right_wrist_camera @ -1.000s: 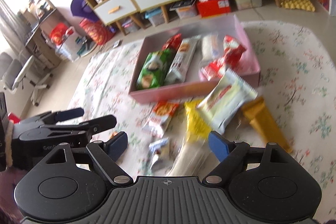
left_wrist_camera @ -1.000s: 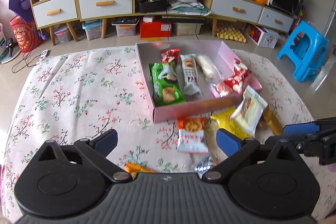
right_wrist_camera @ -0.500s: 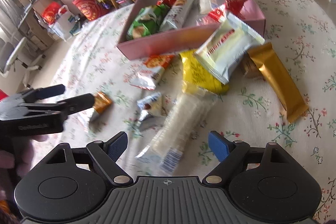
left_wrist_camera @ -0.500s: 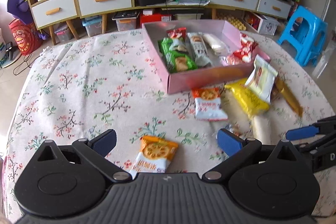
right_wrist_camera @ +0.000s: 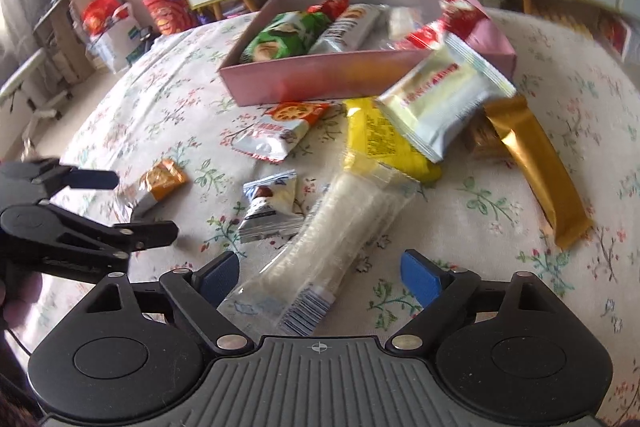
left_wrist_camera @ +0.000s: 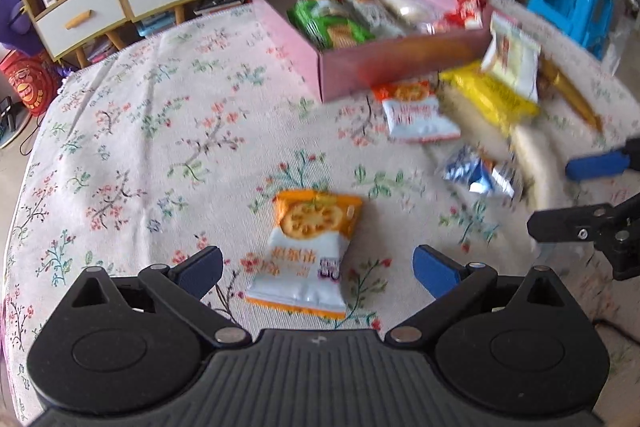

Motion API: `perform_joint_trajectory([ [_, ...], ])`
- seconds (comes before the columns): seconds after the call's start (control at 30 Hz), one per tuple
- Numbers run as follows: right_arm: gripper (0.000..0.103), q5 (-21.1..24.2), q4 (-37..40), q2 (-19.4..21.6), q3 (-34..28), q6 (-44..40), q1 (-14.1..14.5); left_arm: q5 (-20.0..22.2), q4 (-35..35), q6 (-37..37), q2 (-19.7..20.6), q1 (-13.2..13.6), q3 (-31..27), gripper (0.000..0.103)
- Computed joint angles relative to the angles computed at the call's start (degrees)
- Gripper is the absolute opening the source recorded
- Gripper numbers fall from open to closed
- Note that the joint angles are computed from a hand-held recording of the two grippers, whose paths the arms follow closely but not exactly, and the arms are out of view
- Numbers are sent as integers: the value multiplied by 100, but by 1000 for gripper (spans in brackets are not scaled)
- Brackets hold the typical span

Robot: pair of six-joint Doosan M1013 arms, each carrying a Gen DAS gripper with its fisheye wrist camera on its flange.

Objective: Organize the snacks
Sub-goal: 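Withdraw both tools from the box toward the remaining snacks, then grasp the orange lotus-biscuit packet with left tool while right tool grasps the clear white bar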

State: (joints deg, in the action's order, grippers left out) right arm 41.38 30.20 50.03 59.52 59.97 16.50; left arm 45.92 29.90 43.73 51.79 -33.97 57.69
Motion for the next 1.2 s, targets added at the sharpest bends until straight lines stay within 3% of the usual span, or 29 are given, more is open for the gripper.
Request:
perform_joint_trajectory([
  [0.27,97,-744,-197,-106,352,-472,137,-514,100,-263,-123,35,317,103],
  [0.53,98,-1053,-252,-118,455,-578,106,-796,116,-284,-216,50,524,103],
  [0.9,98,-1260,-558,-154,546,-73,-17,-872,-64,-90,-265,34,553,79],
  [1.2,98,-1252,-644,-136,509,-15,15,-846,72,-419,-283,19,567,58],
])
